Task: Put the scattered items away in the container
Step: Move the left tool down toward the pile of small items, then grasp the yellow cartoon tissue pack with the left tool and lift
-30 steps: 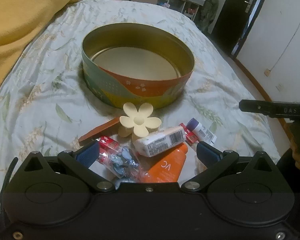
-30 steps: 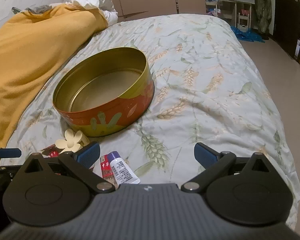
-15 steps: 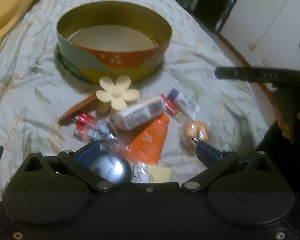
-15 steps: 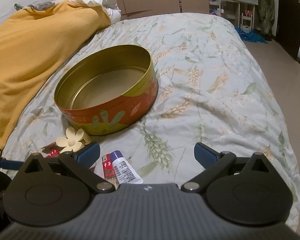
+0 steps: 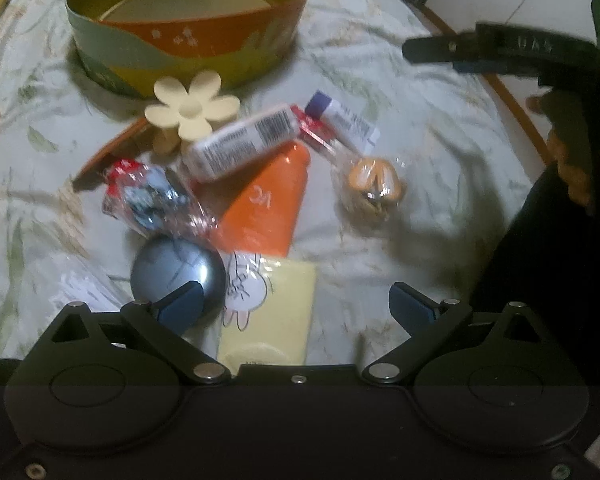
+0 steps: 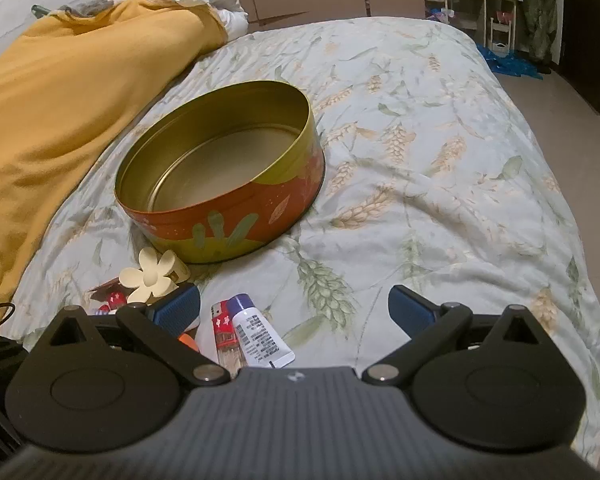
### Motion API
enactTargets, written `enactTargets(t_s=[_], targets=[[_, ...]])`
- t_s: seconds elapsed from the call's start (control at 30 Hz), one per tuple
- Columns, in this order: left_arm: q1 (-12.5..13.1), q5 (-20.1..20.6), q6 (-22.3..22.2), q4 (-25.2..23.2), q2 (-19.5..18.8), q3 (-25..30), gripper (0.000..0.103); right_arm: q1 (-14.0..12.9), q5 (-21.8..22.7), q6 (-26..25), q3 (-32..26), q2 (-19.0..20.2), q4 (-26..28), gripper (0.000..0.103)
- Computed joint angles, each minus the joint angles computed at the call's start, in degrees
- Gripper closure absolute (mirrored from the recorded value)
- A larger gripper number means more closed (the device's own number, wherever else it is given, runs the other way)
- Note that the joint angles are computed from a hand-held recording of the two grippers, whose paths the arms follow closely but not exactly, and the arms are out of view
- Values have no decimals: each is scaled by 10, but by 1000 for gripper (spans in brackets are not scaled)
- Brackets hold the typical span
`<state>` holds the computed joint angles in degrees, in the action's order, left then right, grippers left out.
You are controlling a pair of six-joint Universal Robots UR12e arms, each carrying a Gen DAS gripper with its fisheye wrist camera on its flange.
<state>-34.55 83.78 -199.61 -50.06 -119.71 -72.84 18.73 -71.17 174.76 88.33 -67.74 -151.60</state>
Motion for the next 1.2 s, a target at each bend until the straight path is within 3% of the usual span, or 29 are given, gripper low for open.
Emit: enactTargets(t_s=[0.4,0.67,0.77,0.83,0.87,0.97,1.2], targets=[[-4,-13,8,-51,2,7,8,2,10,-23,-2,0,15,0],[-2,-14,-7,-80,-19,30,10,5,9,-49,-4,0,31,0],[-6,2,-3,-92,-24,37,23,6,12,-59,-4,0,37,0],[-10,24,-4,-96,-24,39,49,6,13,-63,-6,1,43,0],[-11,33,-12,-96,-23,38,57,6,14,-65,-7,1,46,0],[-7,24,-33,-79,-16,26,58,7,16,-70,-8,1,51,0],[-8,25,-31,-56,-2,16,59,10,7,-88,-16,3,85,0]])
